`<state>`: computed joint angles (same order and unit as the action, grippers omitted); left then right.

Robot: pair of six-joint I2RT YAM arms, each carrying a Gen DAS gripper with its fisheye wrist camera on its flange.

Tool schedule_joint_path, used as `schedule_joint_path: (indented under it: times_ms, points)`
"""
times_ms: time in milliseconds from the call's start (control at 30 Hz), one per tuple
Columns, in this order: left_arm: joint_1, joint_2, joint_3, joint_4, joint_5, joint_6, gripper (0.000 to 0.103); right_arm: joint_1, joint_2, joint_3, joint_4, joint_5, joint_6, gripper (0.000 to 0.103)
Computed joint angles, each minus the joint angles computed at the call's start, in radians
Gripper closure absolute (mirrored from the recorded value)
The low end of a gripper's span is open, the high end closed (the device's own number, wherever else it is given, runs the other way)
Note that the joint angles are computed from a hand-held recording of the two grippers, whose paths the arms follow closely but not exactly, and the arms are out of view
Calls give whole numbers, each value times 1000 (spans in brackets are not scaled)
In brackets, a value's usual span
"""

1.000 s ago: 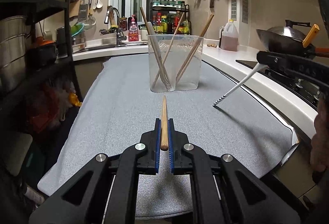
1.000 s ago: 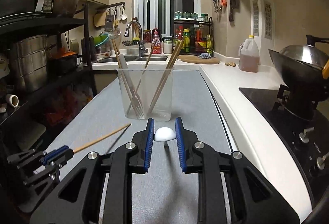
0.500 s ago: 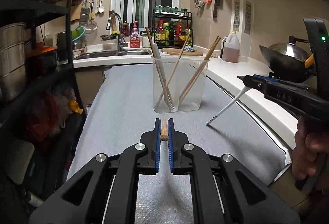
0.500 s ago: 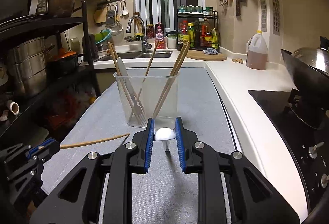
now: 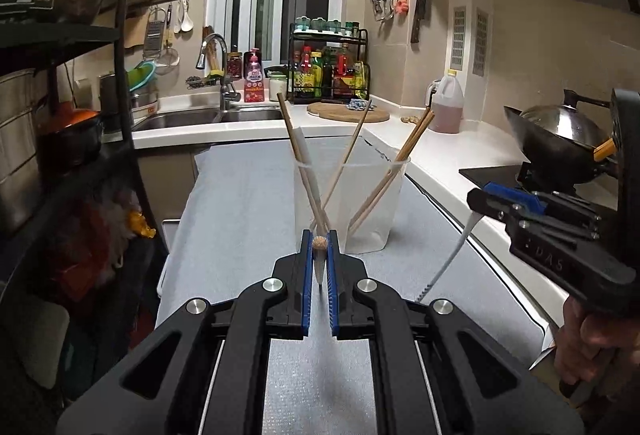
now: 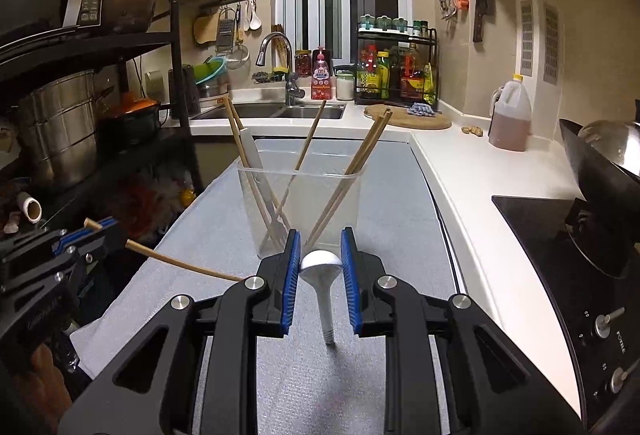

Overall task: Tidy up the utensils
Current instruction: 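Lift the white spoon with the right tool while the left tool lifts the chopstick, then carry the spoon and chopstick above the clear cup and lower them in with both tools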

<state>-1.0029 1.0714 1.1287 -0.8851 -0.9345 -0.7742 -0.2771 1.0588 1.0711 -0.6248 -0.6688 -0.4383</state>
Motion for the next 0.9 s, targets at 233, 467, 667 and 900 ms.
schedule_joint_path:
  times_ms: [233,467,667,900]
  points:
    - [133,39,120,-20,167,101,96,31,46,78,-49,25,10,82]
    - [181,96,237,-118,227,93,97,48,55,130,-72,32,17,82]
    - [182,153,338,-209,228,60,96,42,60,173,-94,19,26,82]
    - [184,199,433,-285,247,37,96,13,71,223,-122,-17,32,82]
